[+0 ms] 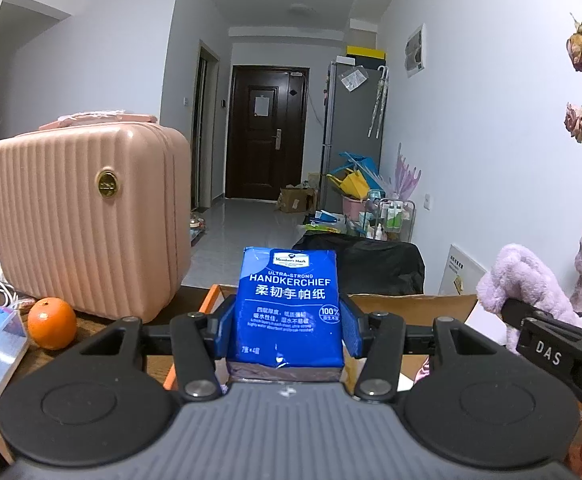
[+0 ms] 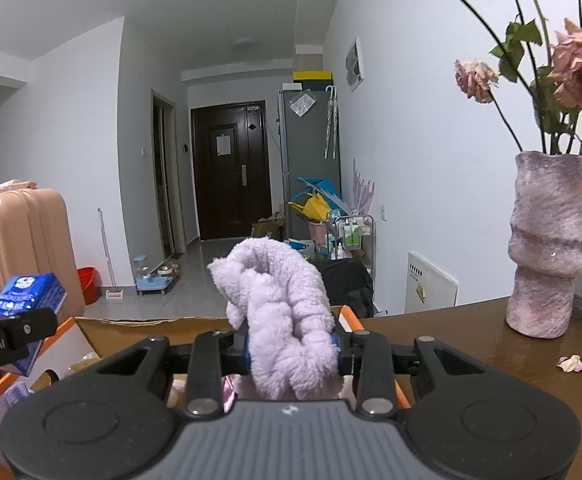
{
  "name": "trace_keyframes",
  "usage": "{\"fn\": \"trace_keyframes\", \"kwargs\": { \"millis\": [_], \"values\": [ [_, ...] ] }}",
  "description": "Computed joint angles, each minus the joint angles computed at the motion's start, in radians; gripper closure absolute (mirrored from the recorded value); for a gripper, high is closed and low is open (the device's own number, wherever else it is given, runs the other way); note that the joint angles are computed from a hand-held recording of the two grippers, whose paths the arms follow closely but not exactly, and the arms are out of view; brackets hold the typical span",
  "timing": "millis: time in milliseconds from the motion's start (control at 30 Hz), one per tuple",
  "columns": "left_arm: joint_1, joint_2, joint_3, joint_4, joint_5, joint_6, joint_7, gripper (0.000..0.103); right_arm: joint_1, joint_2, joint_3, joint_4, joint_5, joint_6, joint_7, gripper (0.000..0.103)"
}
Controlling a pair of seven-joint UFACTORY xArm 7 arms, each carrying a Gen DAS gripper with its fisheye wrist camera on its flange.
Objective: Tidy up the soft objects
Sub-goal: 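Carry the tissue pack and headband over the cardboard box with both tools, then open both tools to drop the tissue pack and headband into the box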
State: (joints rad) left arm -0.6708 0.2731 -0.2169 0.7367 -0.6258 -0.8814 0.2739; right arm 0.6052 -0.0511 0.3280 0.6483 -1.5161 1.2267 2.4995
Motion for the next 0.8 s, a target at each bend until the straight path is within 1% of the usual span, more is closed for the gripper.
{"fn": "trace_keyframes", "kwargs": {
  "millis": [233, 367, 400, 433, 500, 567, 633, 700, 733, 800],
  "values": [
    [0.004, 0.021, 0.009, 0.032, 0.014, 0.023, 0.009, 0.051, -0.019, 0.007, -0.018, 0.007, -0.03, -0.035, -0.014, 0.07],
    [0.009, 0.018, 0.012, 0.034, 0.028, 0.046, 0.007, 0.049, -0.027, -0.008, -0.02, -0.004, -0.036, -0.064, -0.021, 0.061],
    [0.01, 0.017, 0.012, 0.031, 0.033, 0.045, 0.002, 0.045, -0.028, -0.01, -0.019, -0.005, -0.039, -0.069, -0.024, 0.059],
    [0.011, 0.013, 0.012, 0.026, 0.04, 0.043, -0.004, 0.037, -0.028, -0.009, -0.017, -0.004, -0.037, -0.068, -0.028, 0.058],
    [0.017, 0.009, 0.01, 0.016, 0.057, 0.032, -0.024, 0.029, -0.028, -0.005, -0.014, 0.0, -0.033, -0.063, -0.036, 0.054],
    [0.015, 0.005, 0.01, 0.01, 0.055, 0.021, -0.024, 0.027, -0.027, -0.005, -0.013, 0.0, -0.029, -0.059, -0.042, 0.053],
    [0.014, 0.003, 0.009, 0.004, 0.052, 0.013, -0.023, 0.021, -0.026, -0.009, -0.012, -0.002, -0.028, -0.06, -0.046, 0.047],
    [0.005, 0.005, 0.008, 0.007, 0.031, 0.003, -0.008, 0.019, -0.023, -0.008, -0.008, -0.001, -0.021, -0.049, -0.049, 0.034],
    [0.002, 0.006, 0.008, 0.007, 0.023, 0.001, -0.001, 0.016, -0.021, -0.007, -0.005, 0.0, -0.02, -0.04, -0.05, 0.031],
    [-0.003, 0.006, 0.006, 0.009, 0.006, -0.004, 0.007, 0.014, -0.016, -0.006, -0.003, 0.001, -0.017, -0.025, -0.054, 0.02]
  ]
}}
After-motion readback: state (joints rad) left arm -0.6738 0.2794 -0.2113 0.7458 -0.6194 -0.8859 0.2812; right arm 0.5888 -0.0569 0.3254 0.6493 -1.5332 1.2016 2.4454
